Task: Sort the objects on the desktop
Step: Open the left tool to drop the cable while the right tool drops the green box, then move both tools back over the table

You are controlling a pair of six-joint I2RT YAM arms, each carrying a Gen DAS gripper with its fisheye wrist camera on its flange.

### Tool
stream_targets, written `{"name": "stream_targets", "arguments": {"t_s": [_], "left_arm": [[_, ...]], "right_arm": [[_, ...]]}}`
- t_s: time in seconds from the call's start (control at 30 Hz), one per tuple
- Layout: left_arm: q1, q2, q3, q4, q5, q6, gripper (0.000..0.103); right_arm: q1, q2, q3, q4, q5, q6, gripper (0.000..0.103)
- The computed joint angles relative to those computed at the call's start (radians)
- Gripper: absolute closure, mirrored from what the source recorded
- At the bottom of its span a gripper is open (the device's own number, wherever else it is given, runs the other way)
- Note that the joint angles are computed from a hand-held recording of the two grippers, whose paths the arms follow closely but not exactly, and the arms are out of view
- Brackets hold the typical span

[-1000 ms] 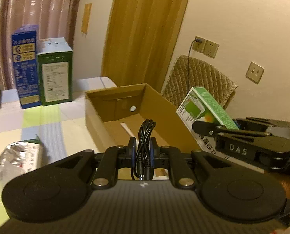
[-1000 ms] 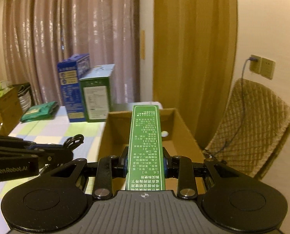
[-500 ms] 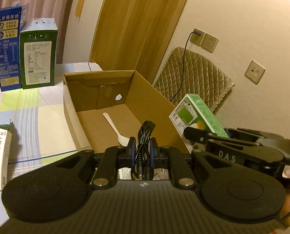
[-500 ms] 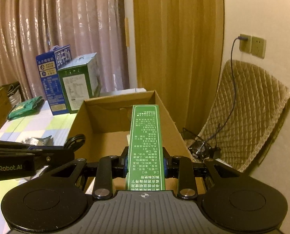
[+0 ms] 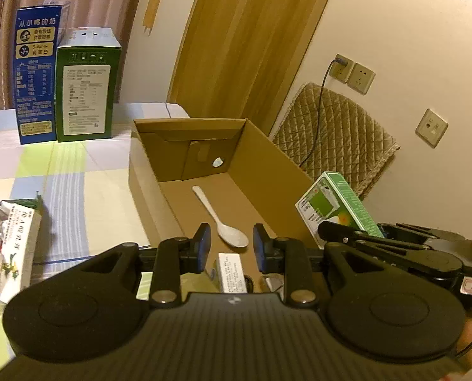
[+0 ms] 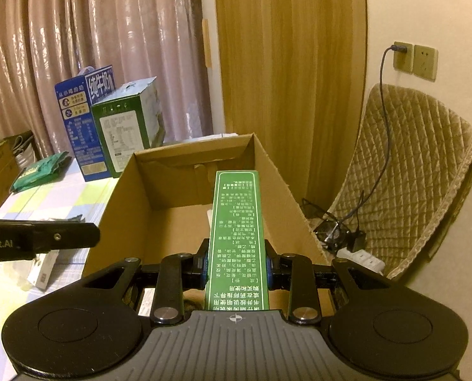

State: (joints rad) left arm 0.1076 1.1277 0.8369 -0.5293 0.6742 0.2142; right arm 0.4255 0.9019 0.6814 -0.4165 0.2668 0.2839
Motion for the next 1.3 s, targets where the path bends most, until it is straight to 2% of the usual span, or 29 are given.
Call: {"name": "stream_targets", "arguments": {"t_s": [0.2, 0.33, 0.4, 0.6, 0.83, 0.9, 0.97, 1.03, 1.1, 1.17, 1.3], "left_arm": [[0.032, -0.001, 0.006, -0.016, -0.006, 0.033, 0.079], [0.063, 0.003, 0.012, -0.032, 0.008, 0.057, 0.076], [0.079, 0.007, 0.017, -0.041, 0.014, 0.071, 0.075], [0.149, 0.013, 0.028, -0.068, 0.034, 0.149, 0.071], [0.283, 0.039, 0.053, -0.124, 0.065, 0.282, 0.062], [0.328, 0.053, 0.067, -0.141, 0.074, 0.323, 0.058], [0.377, 0.065, 0.079, -0.153, 0.083, 0.358, 0.045], [0.425, 0.081, 0.095, -0.162, 0.093, 0.388, 0.036], [0.473, 0.100, 0.115, -0.174, 0.100, 0.424, 0.034], [0.528, 0.124, 0.138, -0.187, 0.105, 0.465, 0.022], [0.636, 0.202, 0.211, -0.238, 0.122, 0.558, 0.017]], "right_arm": [[0.027, 0.022, 0.005, 0.015, 0.015, 0.010, 0.075], [0.018, 0.034, -0.006, 0.088, -0.015, 0.016, 0.075], [0.020, 0.046, 0.005, 0.092, -0.001, 0.034, 0.060], [0.016, 0.030, 0.008, 0.066, -0.004, 0.053, 0.057], [0.063, -0.001, 0.008, 0.014, 0.031, 0.076, 0.050], [0.090, 0.000, 0.017, 0.006, 0.047, 0.085, 0.046], [0.125, 0.006, 0.028, 0.000, 0.069, 0.094, 0.043], [0.166, 0.016, 0.041, -0.002, 0.095, 0.107, 0.039], [0.210, 0.031, 0.058, -0.002, 0.121, 0.120, 0.034], [0.248, 0.049, 0.080, -0.001, 0.141, 0.128, 0.029], [0.334, 0.098, 0.130, 0.003, 0.182, 0.136, 0.015]]}}
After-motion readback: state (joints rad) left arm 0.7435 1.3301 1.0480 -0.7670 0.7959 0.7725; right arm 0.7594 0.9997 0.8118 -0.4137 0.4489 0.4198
